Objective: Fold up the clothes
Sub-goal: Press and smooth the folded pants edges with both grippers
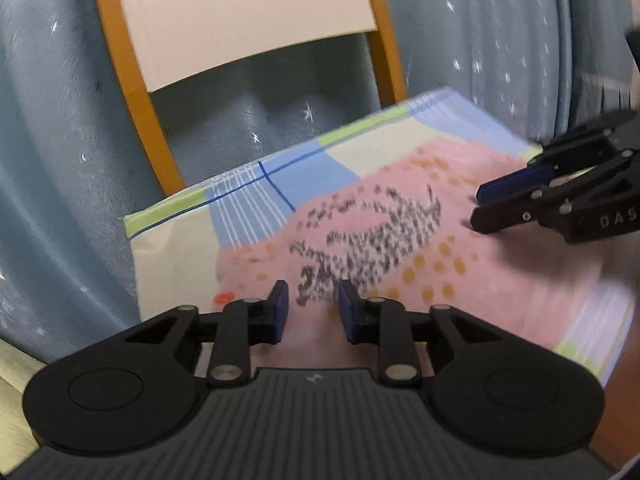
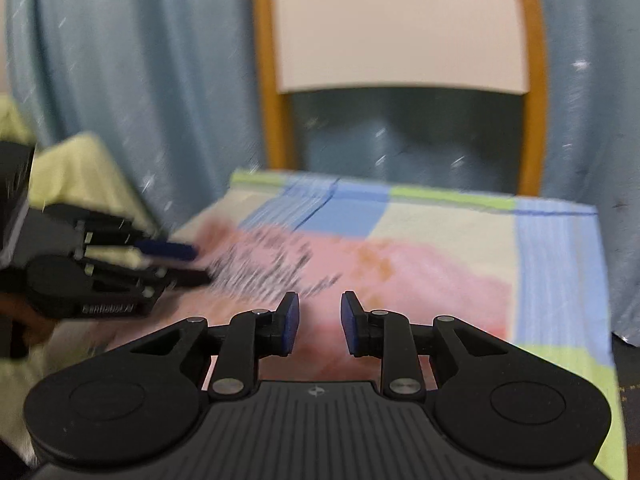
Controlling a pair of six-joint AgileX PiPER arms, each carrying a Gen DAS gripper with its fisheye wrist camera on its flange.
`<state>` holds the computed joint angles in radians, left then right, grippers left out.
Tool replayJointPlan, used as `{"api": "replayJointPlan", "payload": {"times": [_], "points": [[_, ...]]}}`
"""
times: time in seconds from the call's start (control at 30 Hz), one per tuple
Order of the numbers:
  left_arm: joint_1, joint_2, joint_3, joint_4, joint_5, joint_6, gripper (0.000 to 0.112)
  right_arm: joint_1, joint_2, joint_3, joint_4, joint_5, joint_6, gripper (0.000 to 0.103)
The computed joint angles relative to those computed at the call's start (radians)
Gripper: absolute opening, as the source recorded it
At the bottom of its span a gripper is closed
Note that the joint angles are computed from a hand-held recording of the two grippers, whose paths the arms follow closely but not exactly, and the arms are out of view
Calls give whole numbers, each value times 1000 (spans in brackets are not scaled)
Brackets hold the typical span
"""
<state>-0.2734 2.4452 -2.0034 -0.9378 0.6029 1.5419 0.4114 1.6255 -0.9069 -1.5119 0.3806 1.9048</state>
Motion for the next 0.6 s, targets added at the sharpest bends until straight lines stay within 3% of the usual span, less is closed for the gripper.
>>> {"api": "replayJointPlan", "payload": {"times": [0.07,0.27,0.4,0.5,0.6], "points": [[9,-22,46,-19,-33,51,23,17,9,10,38,6,-64,27],[46,-61,112,-21,-73,80,23,53,-94,144,-7,110,71,25],[59,-114,191,-75,-96,164,23,94,-140,172,112,193,7,28],[77,-180,287,-189,-42,274,23,151,-178,184,154,262,35,32],[81,-213,342,-197,30,272,23,230,-186,187,159,280,49,33]]}}
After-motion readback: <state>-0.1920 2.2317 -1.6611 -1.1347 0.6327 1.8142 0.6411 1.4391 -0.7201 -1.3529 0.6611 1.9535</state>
